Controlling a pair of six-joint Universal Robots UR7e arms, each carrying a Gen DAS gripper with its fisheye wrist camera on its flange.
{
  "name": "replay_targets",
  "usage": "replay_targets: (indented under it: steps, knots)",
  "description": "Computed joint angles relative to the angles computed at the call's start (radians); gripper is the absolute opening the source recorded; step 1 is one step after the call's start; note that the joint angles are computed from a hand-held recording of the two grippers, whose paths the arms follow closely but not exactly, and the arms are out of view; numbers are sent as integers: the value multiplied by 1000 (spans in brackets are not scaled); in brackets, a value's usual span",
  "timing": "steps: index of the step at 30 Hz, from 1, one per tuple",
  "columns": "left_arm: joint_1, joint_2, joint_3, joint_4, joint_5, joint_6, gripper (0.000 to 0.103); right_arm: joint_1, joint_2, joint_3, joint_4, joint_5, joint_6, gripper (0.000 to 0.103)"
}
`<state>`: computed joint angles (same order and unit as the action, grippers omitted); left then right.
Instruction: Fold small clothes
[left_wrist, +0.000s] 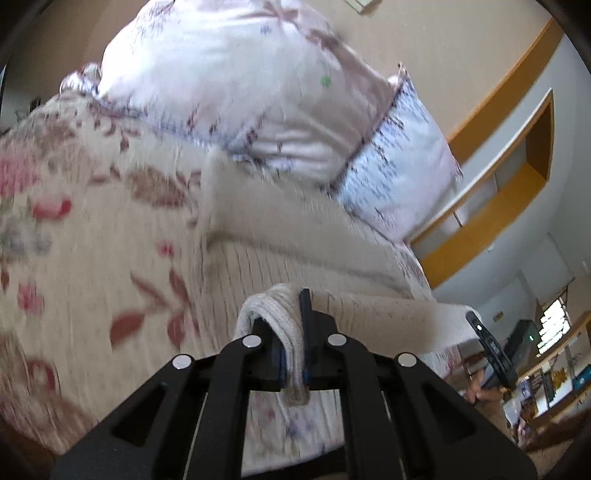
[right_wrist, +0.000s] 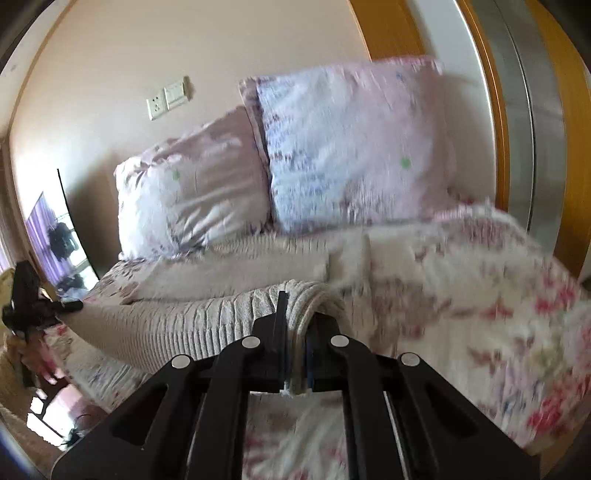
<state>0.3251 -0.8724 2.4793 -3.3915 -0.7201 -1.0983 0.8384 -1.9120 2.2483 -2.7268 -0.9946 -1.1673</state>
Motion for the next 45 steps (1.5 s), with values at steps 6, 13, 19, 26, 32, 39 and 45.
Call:
replay_targets:
  steps: [6, 13, 19, 26, 32, 39, 45]
  knots:
    - [94, -6, -105, 19, 30, 152, 6, 99, 87, -26, -149, -51, 65, 7]
    - [230, 37, -274, 12, 28, 363, 6, 257, 292, -149, -304, -218, 189, 7]
    - [376, 129, -424, -6, -11, 458, 6, 340, 514, -338, -271, -423, 363, 7]
    - [502, 185, -511, 79, -113, 380, 6, 353, 656, -522, -61, -573, 613, 8]
    - [540, 197, -533, 39, -185, 371, 12, 360, 701, -630, 86, -543, 748, 11]
    - [518, 183, -506, -107, -128, 403, 53, 345, 681, -659, 148, -431, 814, 31]
    - [469, 122, -426, -55, -65, 387, 53, 327, 624, -591, 27, -426, 816, 60]
